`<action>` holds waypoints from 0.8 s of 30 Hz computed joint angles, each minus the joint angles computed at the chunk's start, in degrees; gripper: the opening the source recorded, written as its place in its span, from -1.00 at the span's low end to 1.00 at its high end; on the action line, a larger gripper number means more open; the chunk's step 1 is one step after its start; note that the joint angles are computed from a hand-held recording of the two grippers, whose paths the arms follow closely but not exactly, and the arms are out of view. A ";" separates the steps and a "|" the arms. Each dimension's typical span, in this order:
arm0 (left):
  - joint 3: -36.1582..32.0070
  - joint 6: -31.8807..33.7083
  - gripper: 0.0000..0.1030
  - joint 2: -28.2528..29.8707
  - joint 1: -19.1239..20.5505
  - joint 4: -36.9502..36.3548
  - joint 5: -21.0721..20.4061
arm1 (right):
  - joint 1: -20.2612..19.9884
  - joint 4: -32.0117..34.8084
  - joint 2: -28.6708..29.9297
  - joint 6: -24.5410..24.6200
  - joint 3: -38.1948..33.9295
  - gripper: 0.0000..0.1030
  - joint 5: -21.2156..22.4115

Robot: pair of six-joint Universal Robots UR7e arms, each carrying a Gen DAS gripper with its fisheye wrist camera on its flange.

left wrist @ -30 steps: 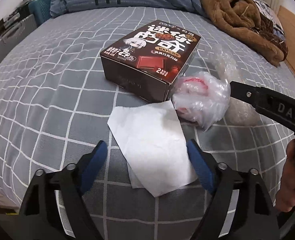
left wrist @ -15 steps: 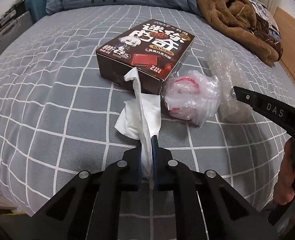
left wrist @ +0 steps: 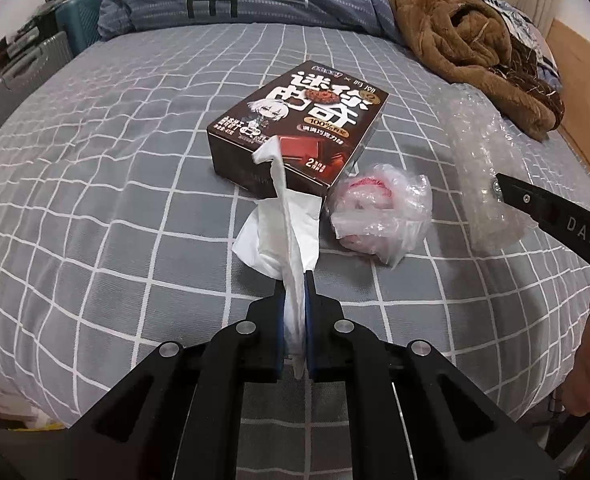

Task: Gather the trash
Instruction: 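Lift the bubble wrap and tissue up off the bed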

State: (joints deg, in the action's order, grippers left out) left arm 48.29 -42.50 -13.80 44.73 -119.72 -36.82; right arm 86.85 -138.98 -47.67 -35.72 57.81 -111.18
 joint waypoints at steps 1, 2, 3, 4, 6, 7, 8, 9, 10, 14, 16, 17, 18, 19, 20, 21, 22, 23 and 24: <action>0.11 0.08 -0.87 -0.10 -0.11 -0.11 0.12 | 0.07 -0.25 -0.25 -0.17 0.32 -0.72 -0.02; 0.26 0.14 -0.88 -0.18 -0.19 -0.28 0.22 | 0.14 -0.69 -0.58 -0.48 0.77 -0.72 -0.14; 0.38 0.15 -0.88 -0.30 -0.28 -0.32 0.25 | 0.19 -1.07 -0.87 -0.78 1.13 -0.72 -0.27; 0.52 0.16 -0.88 -0.45 -0.35 -0.48 0.13 | 0.22 -1.36 -1.13 -0.94 1.47 -0.72 -0.29; 0.86 0.14 -0.88 -0.68 -0.50 -0.71 0.06 | 0.15 -1.59 -1.55 -1.15 1.82 -0.72 -0.27; 0.95 0.15 -0.88 -0.76 -0.61 -0.61 0.19 | 0.08 -1.96 -1.84 -1.30 2.23 -0.72 -0.58; 0.95 0.22 -0.88 -0.78 -0.66 -0.58 0.18 | 0.03 -1.95 -1.93 -1.38 2.30 -0.72 -0.82; 1.04 0.38 -0.88 -0.86 -0.75 -0.68 0.12 | -0.01 -1.77 -2.03 -1.46 2.30 -0.72 -1.03; 1.02 0.48 -0.88 -0.87 -0.86 -0.75 0.11 | -0.05 -1.84 -2.19 -1.63 2.48 -0.72 -1.31; 1.06 0.97 -0.89 -0.96 -1.38 -1.30 0.50 | -0.19 -2.79 -3.46 -1.70 3.98 -0.72 -1.49; 1.41 1.69 -0.89 -1.10 -1.70 -2.15 0.45 | -0.19 -3.58 -4.37 -1.84 5.16 -0.72 -1.47; 1.59 2.08 -0.89 -1.16 -1.80 -2.58 0.40 | -0.23 -3.91 -4.88 -1.92 5.82 -0.72 -1.45; 1.81 2.57 -0.89 -1.20 -1.99 -2.99 0.41 | -0.25 -4.03 -5.42 -1.99 6.47 -0.72 -1.54; 2.08 2.91 -0.89 -1.27 -2.11 -3.33 0.46 | -0.31 -4.15 -5.87 -2.08 7.07 -0.72 -1.51; 2.34 3.18 -0.89 -1.33 -2.35 -3.51 0.47 | -0.35 -4.32 -6.47 -2.16 7.85 -0.72 -1.45; 2.70 3.37 -0.89 -1.49 -2.47 -3.77 0.42 | -0.39 -4.68 -7.29 -2.48 8.98 -0.72 -1.42; 3.16 3.68 -0.89 -1.65 -2.72 -4.18 0.43 | -0.36 -5.00 -7.73 -2.74 9.61 -0.72 -1.51; 3.61 3.85 -0.89 -1.85 -2.90 -4.49 0.48 | -0.35 -5.44 -8.34 -3.10 10.46 -0.72 -1.64; 4.08 4.12 -0.89 -2.02 -3.12 -4.86 0.45 | -0.34 -5.70 -8.74 -3.33 10.99 -0.72 -1.66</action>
State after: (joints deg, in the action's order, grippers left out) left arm 52.36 -38.38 -15.82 41.61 -124.58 -36.37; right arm 86.50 -144.67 -56.41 -39.05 68.80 -112.84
